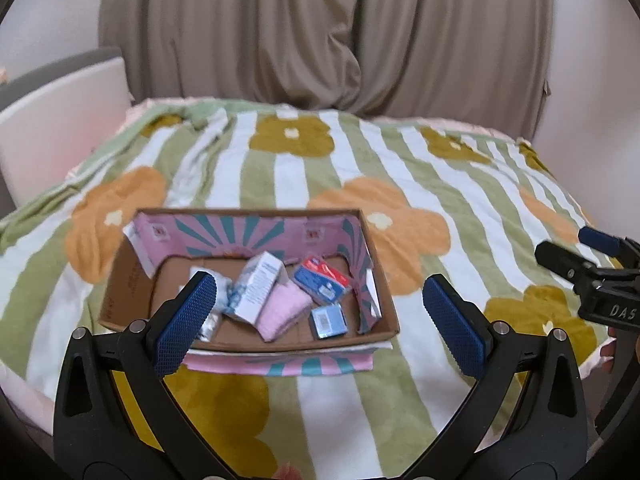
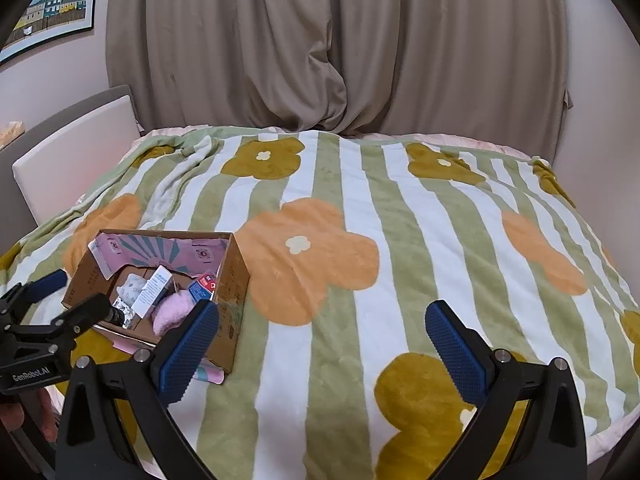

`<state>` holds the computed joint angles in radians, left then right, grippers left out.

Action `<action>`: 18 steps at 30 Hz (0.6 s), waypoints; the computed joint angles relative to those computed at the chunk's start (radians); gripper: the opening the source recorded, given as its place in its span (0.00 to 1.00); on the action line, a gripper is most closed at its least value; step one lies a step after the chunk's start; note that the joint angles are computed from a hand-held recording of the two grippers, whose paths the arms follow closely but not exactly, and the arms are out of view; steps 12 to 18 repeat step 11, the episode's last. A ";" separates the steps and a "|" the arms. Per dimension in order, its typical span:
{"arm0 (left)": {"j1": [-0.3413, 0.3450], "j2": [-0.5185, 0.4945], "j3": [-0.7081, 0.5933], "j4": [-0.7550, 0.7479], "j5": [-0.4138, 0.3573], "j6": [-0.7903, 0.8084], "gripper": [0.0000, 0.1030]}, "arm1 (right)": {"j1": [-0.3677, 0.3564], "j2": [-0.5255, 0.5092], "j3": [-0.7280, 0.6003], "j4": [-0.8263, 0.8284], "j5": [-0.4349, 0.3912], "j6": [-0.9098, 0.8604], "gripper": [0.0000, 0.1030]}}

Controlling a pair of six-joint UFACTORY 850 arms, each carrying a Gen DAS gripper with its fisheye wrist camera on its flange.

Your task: Organize objects

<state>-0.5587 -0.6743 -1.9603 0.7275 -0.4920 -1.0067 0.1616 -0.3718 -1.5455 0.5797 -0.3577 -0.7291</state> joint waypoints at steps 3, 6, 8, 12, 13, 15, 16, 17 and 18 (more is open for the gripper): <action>-0.011 0.020 0.022 0.126 -0.009 -0.120 1.00 | 0.002 0.001 0.002 -0.003 0.002 0.003 1.00; -0.012 0.036 0.041 0.170 0.014 -0.161 1.00 | 0.002 0.001 0.002 -0.002 0.001 0.004 1.00; -0.014 0.042 0.048 0.183 0.018 -0.175 1.00 | 0.004 0.004 0.004 -0.005 0.000 0.009 1.00; -0.015 0.049 0.060 0.216 0.020 -0.208 1.00 | 0.005 0.004 0.005 -0.009 0.000 0.011 1.00; -0.015 0.049 0.060 0.216 0.020 -0.208 1.00 | 0.005 0.004 0.005 -0.009 0.000 0.011 1.00; -0.015 0.049 0.060 0.216 0.020 -0.208 1.00 | 0.005 0.004 0.005 -0.009 0.000 0.011 1.00; -0.015 0.049 0.060 0.216 0.020 -0.208 1.00 | 0.005 0.004 0.005 -0.009 0.000 0.011 1.00; -0.015 0.049 0.060 0.216 0.020 -0.208 1.00 | 0.005 0.004 0.005 -0.009 0.000 0.011 1.00; -0.015 0.049 0.060 0.216 0.020 -0.208 1.00 | 0.005 0.004 0.005 -0.009 0.000 0.011 1.00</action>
